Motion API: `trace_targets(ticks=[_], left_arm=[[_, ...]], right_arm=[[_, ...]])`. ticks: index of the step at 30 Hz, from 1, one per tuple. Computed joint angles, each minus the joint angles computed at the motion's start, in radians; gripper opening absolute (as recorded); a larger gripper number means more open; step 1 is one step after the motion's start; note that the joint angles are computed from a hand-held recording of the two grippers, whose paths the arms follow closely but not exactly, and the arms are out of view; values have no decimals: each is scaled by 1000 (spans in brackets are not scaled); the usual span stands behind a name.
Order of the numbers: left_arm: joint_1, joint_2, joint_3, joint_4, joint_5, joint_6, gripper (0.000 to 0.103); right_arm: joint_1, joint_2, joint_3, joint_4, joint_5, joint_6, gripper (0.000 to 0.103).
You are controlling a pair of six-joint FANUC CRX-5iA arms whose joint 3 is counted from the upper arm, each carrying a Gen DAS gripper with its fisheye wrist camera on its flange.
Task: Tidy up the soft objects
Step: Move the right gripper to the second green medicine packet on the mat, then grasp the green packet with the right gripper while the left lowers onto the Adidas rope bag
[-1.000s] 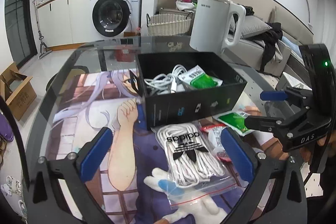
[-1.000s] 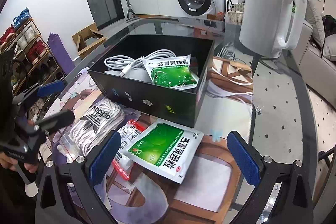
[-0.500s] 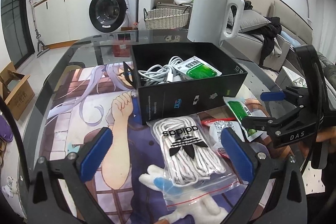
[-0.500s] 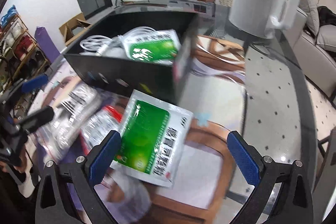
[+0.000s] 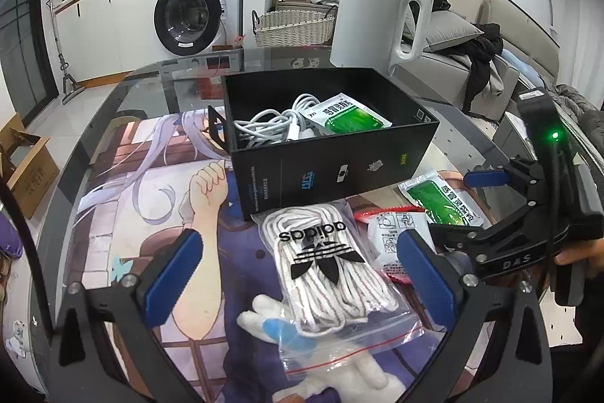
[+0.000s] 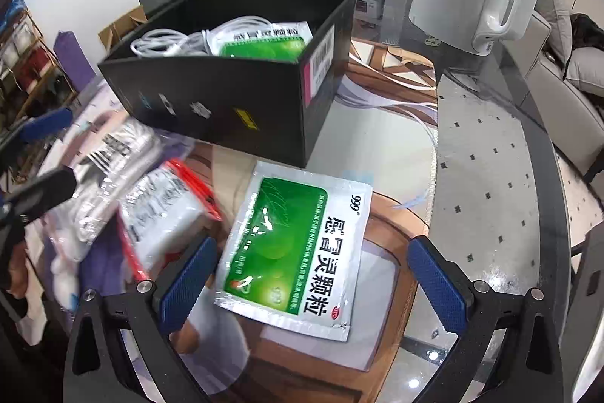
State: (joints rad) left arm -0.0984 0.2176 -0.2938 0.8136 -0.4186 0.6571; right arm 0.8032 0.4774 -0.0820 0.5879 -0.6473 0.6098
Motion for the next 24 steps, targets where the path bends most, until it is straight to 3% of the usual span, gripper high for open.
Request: trace_targets(ticks=[17, 24], left_arm=[[1, 18, 26, -55, -17, 41, 103], [2, 27, 49, -117, -29, 99, 103]], right_arm=[[-23, -18, -38, 27, 43, 22, 102], [-31, -39, -80, 68, 107, 4, 84]])
